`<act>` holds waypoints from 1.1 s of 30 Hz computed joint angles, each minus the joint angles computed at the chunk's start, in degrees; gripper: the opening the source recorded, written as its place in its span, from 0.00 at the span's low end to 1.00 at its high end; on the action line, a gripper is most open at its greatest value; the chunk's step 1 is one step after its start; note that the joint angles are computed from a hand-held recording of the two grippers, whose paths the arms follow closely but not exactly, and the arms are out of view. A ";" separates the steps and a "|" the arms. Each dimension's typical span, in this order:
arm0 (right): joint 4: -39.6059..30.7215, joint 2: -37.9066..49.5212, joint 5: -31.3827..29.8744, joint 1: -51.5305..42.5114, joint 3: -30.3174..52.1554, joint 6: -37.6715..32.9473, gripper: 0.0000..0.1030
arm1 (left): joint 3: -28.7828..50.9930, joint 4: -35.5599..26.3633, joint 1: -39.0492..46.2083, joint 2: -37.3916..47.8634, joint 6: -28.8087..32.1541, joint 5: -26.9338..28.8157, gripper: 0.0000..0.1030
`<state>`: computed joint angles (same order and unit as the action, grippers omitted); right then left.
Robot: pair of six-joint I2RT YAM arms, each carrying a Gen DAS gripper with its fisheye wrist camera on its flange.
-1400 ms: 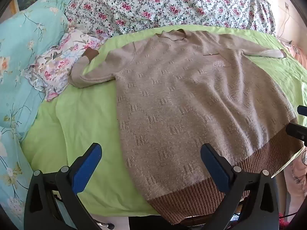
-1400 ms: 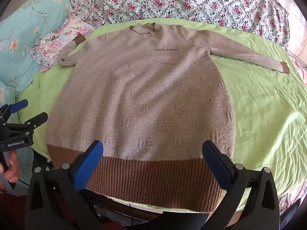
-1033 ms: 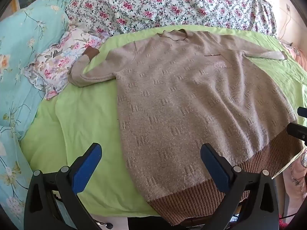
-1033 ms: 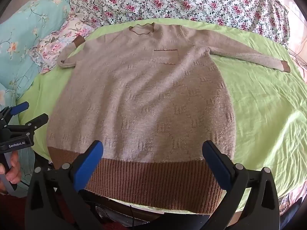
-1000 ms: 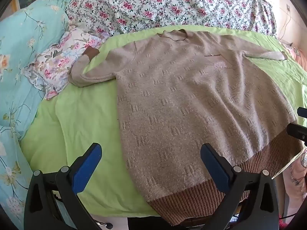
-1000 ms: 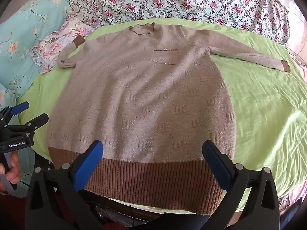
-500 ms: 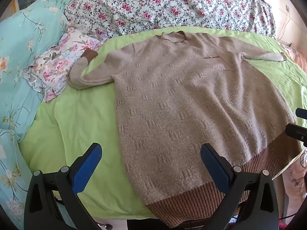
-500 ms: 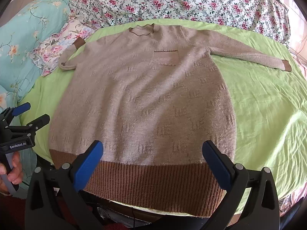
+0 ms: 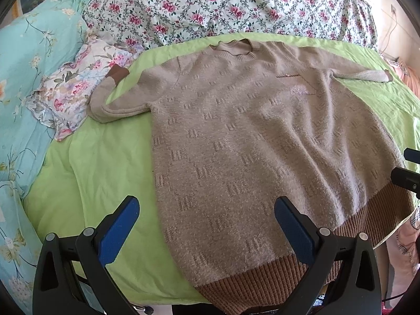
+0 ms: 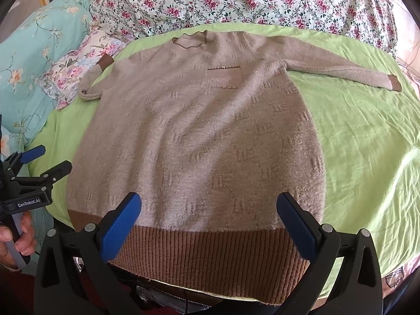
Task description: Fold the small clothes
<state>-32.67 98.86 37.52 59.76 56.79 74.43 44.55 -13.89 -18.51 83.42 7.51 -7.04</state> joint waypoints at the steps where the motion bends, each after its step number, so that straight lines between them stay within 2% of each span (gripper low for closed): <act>1: 1.04 -0.37 -0.18 -0.24 -0.63 -0.24 1.00 | 0.05 0.31 -0.07 0.24 -0.05 0.00 1.00; 8: 6.68 -4.68 -1.54 -4.13 -7.01 -2.14 1.00 | 3.67 0.60 0.42 4.66 -0.35 1.60 1.00; 11: 10.38 -8.88 -2.03 -7.08 -11.62 -3.28 1.00 | 7.01 -0.34 1.32 7.59 -1.06 3.37 1.00; 14: 15.79 -15.56 -3.85 -12.46 -18.36 -4.94 1.00 | 10.10 1.06 1.47 10.68 -1.41 2.17 1.00; 17: 18.04 -23.75 -5.60 -20.78 -24.57 -8.27 1.00 | 14.09 1.13 1.50 13.99 -1.78 0.48 1.00; 20: 16.98 -33.00 -8.11 -33.92 -28.91 -14.96 0.99 | 18.17 1.26 1.60 17.08 -2.52 -0.02 1.00; 23: 16.39 -38.40 -13.69 -51.90 -29.69 -24.28 0.89 | 22.21 1.23 1.59 20.10 -2.77 0.00 1.00; 25: 19.28 -37.51 -20.10 -65.55 -28.44 -31.34 0.83 | 24.78 0.35 1.23 22.29 -3.06 -0.13 1.00; 28: 22.78 -27.91 -26.65 -78.77 -22.58 -36.29 0.77 | 29.39 -2.16 0.68 26.42 -4.32 1.01 1.00; 31: 24.87 -18.07 -30.89 -86.33 -16.58 -38.40 0.74 | 32.43 -3.60 -0.51 29.94 -4.93 1.05 1.00; 33: 25.94 -11.19 -33.66 -90.25 -12.42 -38.37 0.69 | 34.70 -4.69 -1.14 32.25 -5.03 0.97 1.00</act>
<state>-6.73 87.67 3.86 -30.50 44.37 36.06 79.25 -18.58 -19.64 115.67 2.48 -6.07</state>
